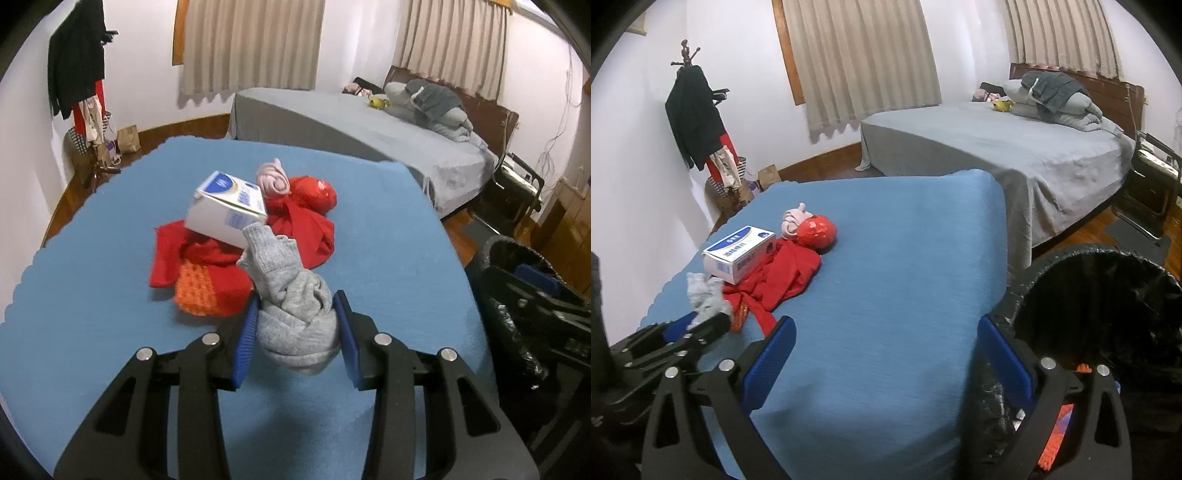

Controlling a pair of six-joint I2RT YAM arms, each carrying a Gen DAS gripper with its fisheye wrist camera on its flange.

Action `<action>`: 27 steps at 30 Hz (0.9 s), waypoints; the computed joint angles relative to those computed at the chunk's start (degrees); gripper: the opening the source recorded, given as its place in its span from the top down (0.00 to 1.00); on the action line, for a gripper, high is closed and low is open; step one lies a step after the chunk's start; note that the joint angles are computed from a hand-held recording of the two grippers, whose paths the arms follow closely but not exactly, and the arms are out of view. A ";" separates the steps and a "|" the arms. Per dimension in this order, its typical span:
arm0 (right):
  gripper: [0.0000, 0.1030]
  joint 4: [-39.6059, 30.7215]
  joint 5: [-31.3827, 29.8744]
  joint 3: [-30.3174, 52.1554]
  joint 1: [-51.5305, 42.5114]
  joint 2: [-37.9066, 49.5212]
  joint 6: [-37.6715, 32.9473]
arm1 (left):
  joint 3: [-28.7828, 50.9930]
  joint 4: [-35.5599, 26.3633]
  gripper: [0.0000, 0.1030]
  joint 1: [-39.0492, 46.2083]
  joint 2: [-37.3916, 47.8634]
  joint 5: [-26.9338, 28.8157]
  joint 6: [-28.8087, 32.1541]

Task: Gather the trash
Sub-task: 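Grasp the grey sock with the left tool, then grasp the white-and-blue alcohol-pad box with the right tool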

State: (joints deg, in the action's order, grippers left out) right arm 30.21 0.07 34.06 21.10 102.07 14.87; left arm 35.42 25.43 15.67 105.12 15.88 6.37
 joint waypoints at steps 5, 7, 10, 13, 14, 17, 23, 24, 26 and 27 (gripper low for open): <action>0.06 -1.11 0.68 1.93 2.06 0.13 0.17 | -0.28 -0.51 0.62 2.92 -2.81 0.63 0.09; 0.06 -2.06 1.10 3.76 3.43 0.53 0.39 | 0.24 -0.95 0.62 4.28 -3.47 0.86 0.32; 0.06 -3.33 1.67 6.90 5.55 1.44 0.63 | 1.25 -1.68 0.62 6.94 -4.35 1.40 0.88; 0.06 -4.51 2.32 10.30 7.71 2.81 1.03 | 3.01 -2.85 0.62 9.45 -4.23 1.93 1.69; 0.06 -5.01 2.46 11.89 8.55 3.60 1.18 | 3.81 -3.41 0.62 10.30 -4.02 2.19 1.88; 0.06 -6.29 3.19 16.48 10.99 6.33 1.65 | 7.23 -5.34 0.62 13.08 -2.23 3.01 2.97; 0.06 -9.70 4.04 26.53 14.56 13.22 3.78 | 13.99 -7.74 0.62 17.13 2.88 4.78 4.59; 0.06 -10.20 4.18 27.80 14.96 14.10 4.18 | 14.59 -7.81 0.62 17.55 3.42 4.90 4.70; 0.07 -11.33 4.30 30.94 15.60 16.38 5.13 | 16.43 -8.25 0.62 18.90 5.04 5.47 5.07; 0.07 -11.96 4.30 32.68 15.93 17.65 5.63 | 17.57 -8.58 0.62 19.52 5.98 5.67 5.20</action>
State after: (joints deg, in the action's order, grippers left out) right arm 18.26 4.37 66.73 37.03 119.72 20.51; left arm 52.99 16.85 35.18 111.09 21.56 11.56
